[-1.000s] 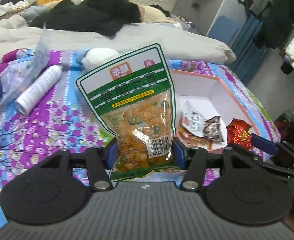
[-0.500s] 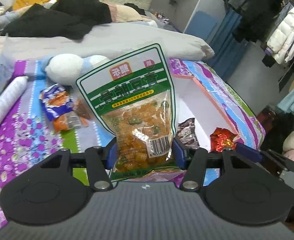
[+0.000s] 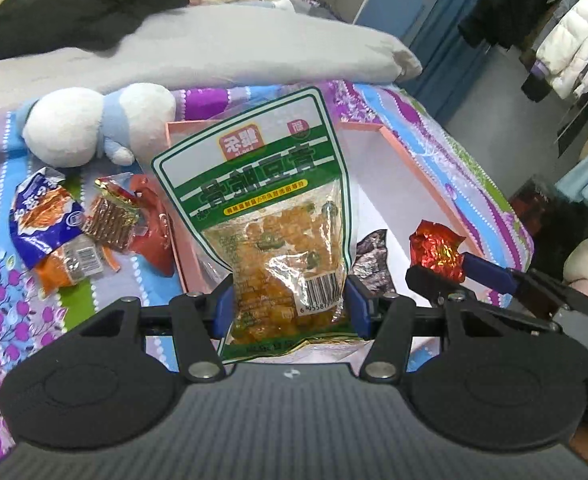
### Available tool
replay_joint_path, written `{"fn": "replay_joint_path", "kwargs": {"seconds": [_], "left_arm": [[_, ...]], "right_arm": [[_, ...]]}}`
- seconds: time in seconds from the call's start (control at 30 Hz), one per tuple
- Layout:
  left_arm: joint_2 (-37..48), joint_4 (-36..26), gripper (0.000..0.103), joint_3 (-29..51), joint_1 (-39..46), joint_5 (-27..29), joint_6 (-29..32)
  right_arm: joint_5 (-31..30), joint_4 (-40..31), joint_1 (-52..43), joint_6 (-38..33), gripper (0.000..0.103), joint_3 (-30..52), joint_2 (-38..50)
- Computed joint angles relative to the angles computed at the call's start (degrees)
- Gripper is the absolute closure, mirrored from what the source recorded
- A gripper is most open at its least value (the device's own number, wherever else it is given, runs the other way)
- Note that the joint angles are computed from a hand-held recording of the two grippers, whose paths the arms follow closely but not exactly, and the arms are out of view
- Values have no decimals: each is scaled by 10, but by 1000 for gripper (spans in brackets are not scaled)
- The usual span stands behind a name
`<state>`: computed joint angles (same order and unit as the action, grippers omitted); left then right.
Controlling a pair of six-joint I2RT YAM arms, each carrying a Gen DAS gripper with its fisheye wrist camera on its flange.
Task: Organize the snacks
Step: 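Lift both bags and carry them above the pink box, then open both grippers to drop the green and red bags into the box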
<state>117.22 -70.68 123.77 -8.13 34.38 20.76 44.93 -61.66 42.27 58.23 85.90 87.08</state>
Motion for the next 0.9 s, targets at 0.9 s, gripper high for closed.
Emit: {"fn": "replay_joint_path", "kwargs": {"seconds": [0.9], "left_arm": [[-85, 44, 16, -49, 26, -1, -7]], "right_arm": [[-4, -21, 12, 58, 17, 2, -2]]}}
